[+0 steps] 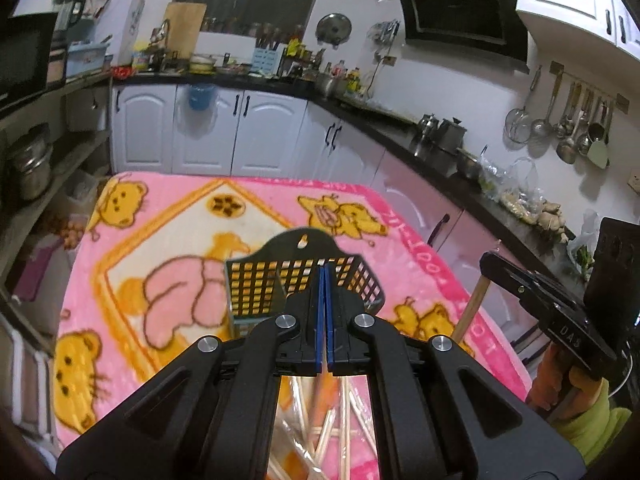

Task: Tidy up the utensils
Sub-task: 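Lift the held chopsticks upright and lower them into the green caddy with both tools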

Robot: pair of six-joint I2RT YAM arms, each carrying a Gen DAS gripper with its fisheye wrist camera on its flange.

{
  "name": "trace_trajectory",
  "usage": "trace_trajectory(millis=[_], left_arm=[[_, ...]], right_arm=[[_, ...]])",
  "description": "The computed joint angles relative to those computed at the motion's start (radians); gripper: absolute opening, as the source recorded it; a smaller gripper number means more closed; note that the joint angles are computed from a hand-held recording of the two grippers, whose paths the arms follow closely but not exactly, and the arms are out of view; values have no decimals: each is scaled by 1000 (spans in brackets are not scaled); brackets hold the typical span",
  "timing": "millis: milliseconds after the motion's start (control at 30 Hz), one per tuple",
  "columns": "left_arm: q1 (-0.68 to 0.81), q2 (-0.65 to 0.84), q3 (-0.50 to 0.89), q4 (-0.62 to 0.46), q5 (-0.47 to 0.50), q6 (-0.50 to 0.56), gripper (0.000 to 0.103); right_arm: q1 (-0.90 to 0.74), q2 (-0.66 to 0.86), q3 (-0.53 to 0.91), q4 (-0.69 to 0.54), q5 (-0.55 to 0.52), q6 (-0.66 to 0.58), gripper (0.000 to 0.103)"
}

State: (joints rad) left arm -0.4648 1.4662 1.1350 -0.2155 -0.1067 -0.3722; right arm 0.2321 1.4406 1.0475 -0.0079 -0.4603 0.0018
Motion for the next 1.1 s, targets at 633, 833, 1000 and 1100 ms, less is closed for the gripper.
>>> trace_trajectory(millis=[633, 833, 1000, 1100], left_arm=[[21, 43, 238, -54, 8, 55, 0], [43, 86, 339, -66, 6, 69, 0], [74, 124, 381, -46, -4, 76, 0], [91, 149, 389, -28, -5, 79, 0]], right_arm=[[34, 127, 276, 32, 28, 66, 5], [34, 205, 382, 36, 50, 85, 5], [44, 262, 438, 40, 80, 78, 5], [49, 300, 463, 50, 96, 73, 5]])
